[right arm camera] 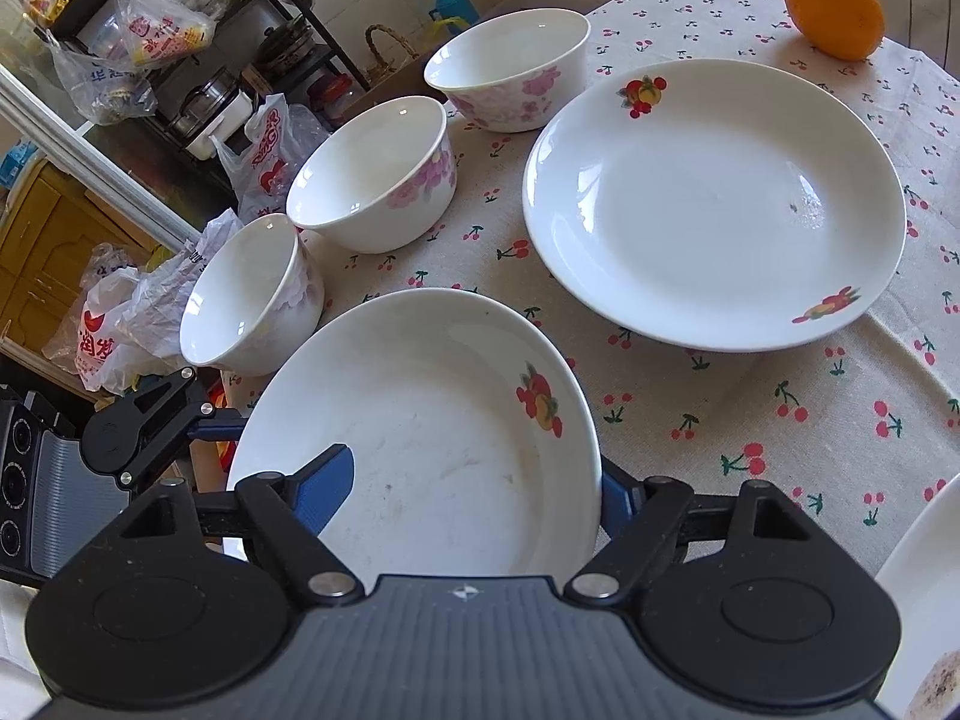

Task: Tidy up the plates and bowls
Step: 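Lift the large plate with the right tool toward the stained plate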

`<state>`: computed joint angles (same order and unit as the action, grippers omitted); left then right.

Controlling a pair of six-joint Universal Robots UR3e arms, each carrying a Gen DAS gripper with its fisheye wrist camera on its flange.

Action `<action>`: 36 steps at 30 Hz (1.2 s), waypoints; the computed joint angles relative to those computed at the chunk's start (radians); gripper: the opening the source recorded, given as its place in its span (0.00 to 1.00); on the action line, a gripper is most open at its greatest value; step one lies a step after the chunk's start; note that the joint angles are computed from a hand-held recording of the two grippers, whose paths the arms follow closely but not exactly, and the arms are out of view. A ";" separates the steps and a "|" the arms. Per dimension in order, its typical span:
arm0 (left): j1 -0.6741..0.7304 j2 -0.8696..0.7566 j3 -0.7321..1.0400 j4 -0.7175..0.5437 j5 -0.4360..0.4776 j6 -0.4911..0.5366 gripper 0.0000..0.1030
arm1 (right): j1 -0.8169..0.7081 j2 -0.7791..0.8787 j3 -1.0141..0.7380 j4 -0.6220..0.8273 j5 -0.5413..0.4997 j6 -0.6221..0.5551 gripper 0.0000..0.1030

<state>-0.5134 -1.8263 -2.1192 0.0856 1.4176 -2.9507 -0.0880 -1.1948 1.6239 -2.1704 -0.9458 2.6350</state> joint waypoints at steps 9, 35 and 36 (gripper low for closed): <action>0.025 0.006 -0.002 -0.019 -0.053 0.030 0.92 | -0.021 -0.006 0.028 -0.009 0.013 -0.003 0.83; 0.044 0.045 0.076 -0.145 -0.110 0.065 0.90 | -0.064 -0.100 0.101 -0.057 0.025 -0.043 0.71; 0.041 0.042 0.092 -0.156 -0.111 0.071 0.90 | -0.073 -0.116 0.114 -0.060 0.029 -0.046 0.71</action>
<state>-0.4728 -1.7845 -2.0276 -0.0707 1.3069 -2.8799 -0.1608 -1.3106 1.7378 -2.2308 -0.9172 2.5888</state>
